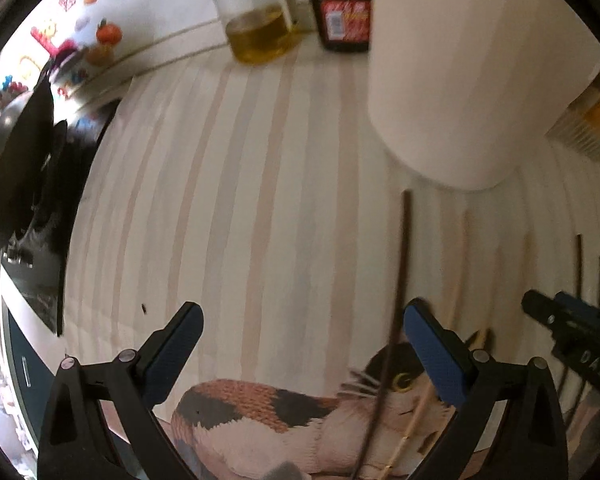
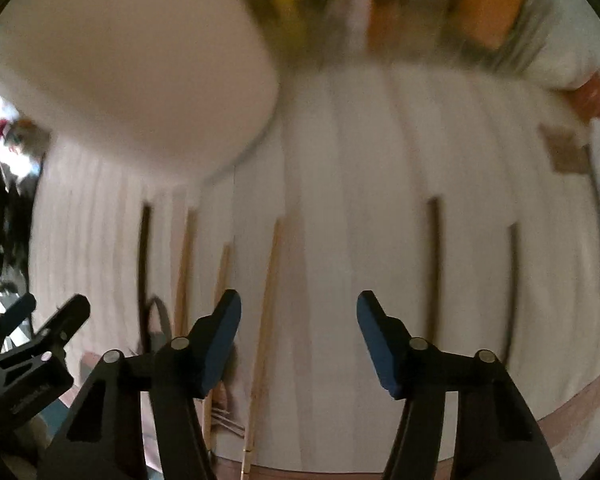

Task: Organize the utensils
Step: 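Grasp a dark chopstick with the left tool while the right tool grasps a light chopstick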

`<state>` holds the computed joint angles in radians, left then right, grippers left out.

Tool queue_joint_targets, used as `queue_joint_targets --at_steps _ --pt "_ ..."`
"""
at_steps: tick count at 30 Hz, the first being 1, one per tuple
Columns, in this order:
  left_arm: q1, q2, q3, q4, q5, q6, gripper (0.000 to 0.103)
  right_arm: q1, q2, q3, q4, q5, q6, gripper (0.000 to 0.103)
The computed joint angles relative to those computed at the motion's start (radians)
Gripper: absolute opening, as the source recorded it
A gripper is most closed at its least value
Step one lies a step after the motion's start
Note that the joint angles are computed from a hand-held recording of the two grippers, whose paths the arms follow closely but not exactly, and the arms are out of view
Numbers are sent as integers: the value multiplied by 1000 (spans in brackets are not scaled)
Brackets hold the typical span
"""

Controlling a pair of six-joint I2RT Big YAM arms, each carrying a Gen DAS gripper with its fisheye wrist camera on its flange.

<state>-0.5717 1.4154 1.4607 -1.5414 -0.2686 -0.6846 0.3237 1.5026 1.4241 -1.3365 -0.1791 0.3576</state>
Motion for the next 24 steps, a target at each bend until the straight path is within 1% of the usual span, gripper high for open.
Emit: queue_joint_targets --at_steps 1,2,3,4,5,6,7,8,9,11,13,14,15,17,18,20,22,24 --pt "2 -1 -7 0 0 -1 102 5 4 -9 1 -12 4 54" --pt "1 0 -13 2 -1 -2 102 14 10 -16 -3 -11 3 52" --pt "0 -1 -19 6 2 -1 98 35 -1 -25 11 30 1 49" --pt "-1 0 -19 7 6 0 96 45 1 -25 5 40 -8 45" --pt "-1 2 -18 8 12 3 93 60 0 -26 1 77 -16 41" --pt "-3 5 -18 13 21 7 93 71 -1 -27 -1 105 -24 38" --pt "-3 7 -18 22 28 13 92 82 -2 -29 -7 138 -37 32" --pt "-6 9 -17 30 33 19 92 88 -5 -33 -9 159 -47 19" --pt "-10 12 -14 38 37 27 92 89 -9 -39 -9 180 -63 13" --pt "-16 20 -9 59 49 46 92 61 -23 -58 -4 151 -104 7" --pt "-24 35 3 67 54 57 92 30 -31 -63 -30 169 -157 6" --pt "-28 47 12 72 60 62 86 16 -32 -65 -36 169 -176 6" --pt "-31 57 19 78 67 72 76 0 -35 -70 -44 163 -189 6" --pt "-36 82 35 76 75 79 68 -29 -35 -73 -61 152 -215 7" --pt "-39 92 42 78 79 82 60 -47 -32 -75 -60 144 -228 7" --pt "-41 111 54 77 79 97 50 -75 -29 -80 -59 123 -243 7" --pt "-43 125 62 75 80 102 45 -97 -31 -86 -59 120 -262 7" --pt "-44 135 65 76 81 107 32 -111 -34 -91 -59 124 -277 7"
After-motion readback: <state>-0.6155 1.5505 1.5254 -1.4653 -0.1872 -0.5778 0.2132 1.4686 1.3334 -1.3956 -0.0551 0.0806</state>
